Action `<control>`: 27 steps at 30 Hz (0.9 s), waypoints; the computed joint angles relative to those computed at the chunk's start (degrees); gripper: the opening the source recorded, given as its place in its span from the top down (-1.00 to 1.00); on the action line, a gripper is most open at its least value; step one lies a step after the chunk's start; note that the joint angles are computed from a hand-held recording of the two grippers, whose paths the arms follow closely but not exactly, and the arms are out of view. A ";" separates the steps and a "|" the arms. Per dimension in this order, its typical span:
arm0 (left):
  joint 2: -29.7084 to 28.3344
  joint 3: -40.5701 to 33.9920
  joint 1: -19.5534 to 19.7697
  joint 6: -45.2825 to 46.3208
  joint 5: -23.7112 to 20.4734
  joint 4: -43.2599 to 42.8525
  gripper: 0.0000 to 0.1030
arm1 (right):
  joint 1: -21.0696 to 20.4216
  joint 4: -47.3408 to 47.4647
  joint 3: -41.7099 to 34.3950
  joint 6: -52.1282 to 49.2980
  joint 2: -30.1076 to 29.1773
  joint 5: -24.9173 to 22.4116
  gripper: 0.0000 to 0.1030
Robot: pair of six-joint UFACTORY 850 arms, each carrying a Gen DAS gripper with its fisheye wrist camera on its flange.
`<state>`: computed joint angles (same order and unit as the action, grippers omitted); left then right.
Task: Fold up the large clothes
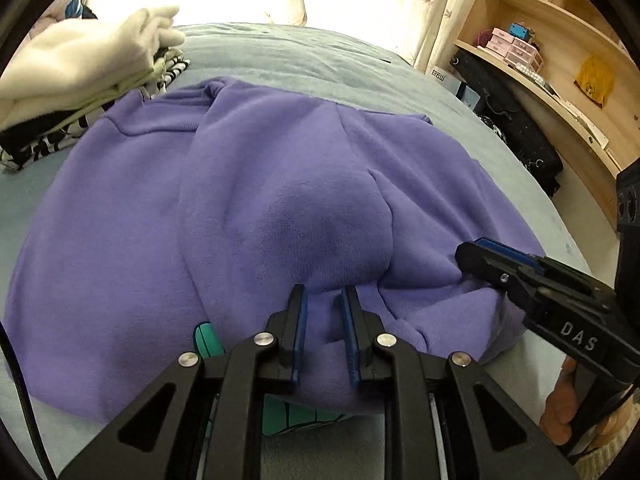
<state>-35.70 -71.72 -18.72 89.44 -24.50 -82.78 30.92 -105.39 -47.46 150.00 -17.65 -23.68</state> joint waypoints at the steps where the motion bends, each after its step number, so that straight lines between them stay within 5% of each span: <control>1: 1.01 0.29 -0.55 -1.52 0.73 0.95 0.68 | 0.04 0.42 0.04 0.19 0.28 -0.11 0.45; 13: 8.98 4.61 -0.20 -21.25 4.17 17.83 0.35 | 2.27 6.97 0.50 -0.91 4.54 -0.41 0.41; 15: 10.40 5.12 -0.22 -28.26 5.49 23.91 0.11 | 3.03 9.04 0.60 -2.69 5.49 -1.05 0.29; 19: 13.16 6.53 0.68 -35.56 5.56 30.32 0.07 | 5.23 11.93 0.94 -5.07 7.63 -3.66 0.19; 27: 19.80 12.03 3.80 -32.80 4.70 28.67 0.04 | 11.10 18.11 1.22 -11.28 10.40 -9.85 0.17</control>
